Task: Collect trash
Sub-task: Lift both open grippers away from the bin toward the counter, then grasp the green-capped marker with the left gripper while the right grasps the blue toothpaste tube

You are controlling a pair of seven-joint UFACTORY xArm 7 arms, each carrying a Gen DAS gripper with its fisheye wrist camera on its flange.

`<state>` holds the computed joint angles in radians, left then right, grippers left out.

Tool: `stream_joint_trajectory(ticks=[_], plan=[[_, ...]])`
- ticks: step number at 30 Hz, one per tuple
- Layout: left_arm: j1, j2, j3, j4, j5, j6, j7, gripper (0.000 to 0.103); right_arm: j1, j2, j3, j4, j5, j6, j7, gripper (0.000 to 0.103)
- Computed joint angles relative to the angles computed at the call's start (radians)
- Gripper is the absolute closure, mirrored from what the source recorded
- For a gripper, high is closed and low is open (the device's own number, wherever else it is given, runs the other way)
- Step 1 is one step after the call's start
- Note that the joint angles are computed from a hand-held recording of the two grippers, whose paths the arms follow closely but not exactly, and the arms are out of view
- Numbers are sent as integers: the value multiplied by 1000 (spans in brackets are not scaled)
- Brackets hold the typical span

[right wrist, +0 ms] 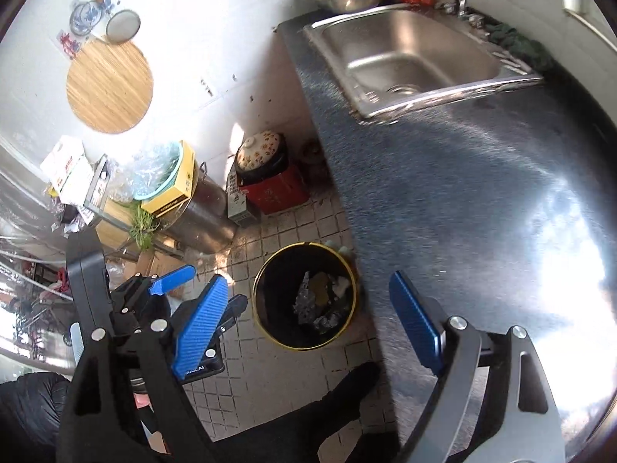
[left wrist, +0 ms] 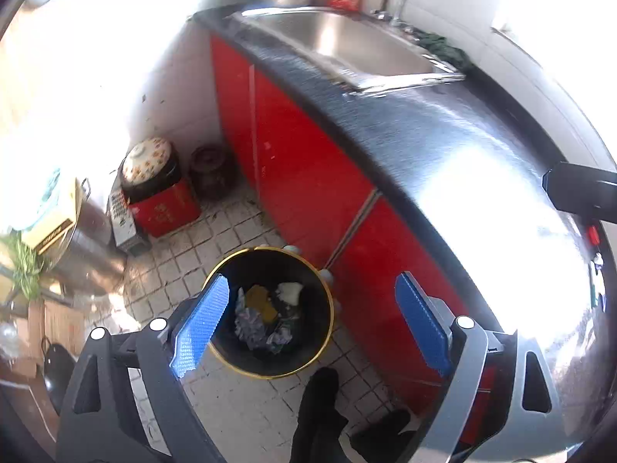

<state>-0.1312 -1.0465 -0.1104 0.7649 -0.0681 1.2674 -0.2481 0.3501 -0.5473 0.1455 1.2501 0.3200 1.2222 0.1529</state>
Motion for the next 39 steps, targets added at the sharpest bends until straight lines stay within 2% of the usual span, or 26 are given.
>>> stream_joint_trajectory(ticks=[5,9,16,21,26,34,39], plan=[[-131,223,-119,190,-86,-99,25,17,-116,-205,-90,-36,-119,96,13,20],[-237,436,-231,369,-102,-169,35,17,-237,-347,-181,-53,-222,186,-9,20],[-360,782,-432,682,6,-202,-96,17,-431,-503,-364,-48,-388,321,-116,20],[-450,953,-502,841,132,-156,-209,17,-507,-544,-480,-26,-453,384,-201,20],[-548,1072,-499,958,246,-110,-274,17,-540,-555,-540,-9,-472,413,-257,20],[-690,1182,-429,1065,337,-50,-336,17,-538,-527,-596,-6,-466,417,-333,20],[-785,1269,-374,1121,391,-23,-372,17,-528,-491,-653,-34,-470,404,-417,20]])
